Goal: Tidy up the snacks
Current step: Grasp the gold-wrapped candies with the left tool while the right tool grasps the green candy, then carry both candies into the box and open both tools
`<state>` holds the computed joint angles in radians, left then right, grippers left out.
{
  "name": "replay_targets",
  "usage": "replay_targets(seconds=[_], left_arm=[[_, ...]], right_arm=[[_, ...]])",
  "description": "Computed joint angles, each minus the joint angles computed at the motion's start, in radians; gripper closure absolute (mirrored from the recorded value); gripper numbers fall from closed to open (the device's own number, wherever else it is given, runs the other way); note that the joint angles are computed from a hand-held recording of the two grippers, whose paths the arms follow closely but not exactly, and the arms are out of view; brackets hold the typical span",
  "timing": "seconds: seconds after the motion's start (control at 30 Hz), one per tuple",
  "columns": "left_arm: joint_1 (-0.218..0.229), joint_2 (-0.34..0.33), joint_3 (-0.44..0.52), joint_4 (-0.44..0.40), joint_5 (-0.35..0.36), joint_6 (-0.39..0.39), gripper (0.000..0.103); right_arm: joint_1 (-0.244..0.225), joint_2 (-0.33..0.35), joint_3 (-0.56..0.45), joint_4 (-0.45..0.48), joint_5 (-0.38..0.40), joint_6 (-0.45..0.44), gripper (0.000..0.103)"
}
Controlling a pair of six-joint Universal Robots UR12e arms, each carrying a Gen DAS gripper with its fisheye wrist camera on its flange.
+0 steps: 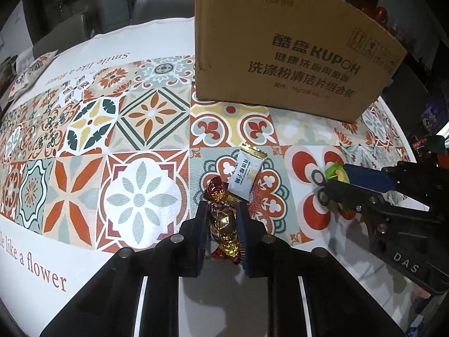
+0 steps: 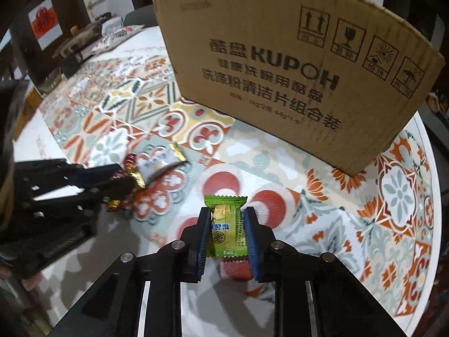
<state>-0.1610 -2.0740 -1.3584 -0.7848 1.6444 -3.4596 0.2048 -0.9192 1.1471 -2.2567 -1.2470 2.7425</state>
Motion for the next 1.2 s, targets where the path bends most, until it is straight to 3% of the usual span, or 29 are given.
replay_targets(seconds=[0.27, 0.73, 1.2], left_arm=[[-0.003, 0.032, -0.032, 0.056, -0.007, 0.009, 0.082], [-0.014, 0.074, -0.057, 0.166, 0.013, 0.059, 0.082], [-0.022, 0.064, 0.015, 0.223, 0.002, 0.176, 0.082]], right_arm=[[-0.005, -0.03, 0.031, -0.036, 0.045, 0.047, 0.078], [-0.013, -0.09, 0.098, -0.171, 0.059, 0.113, 0.078], [-0.024, -0.122, 0.093, -0.268, 0.028, 0.198, 0.078]])
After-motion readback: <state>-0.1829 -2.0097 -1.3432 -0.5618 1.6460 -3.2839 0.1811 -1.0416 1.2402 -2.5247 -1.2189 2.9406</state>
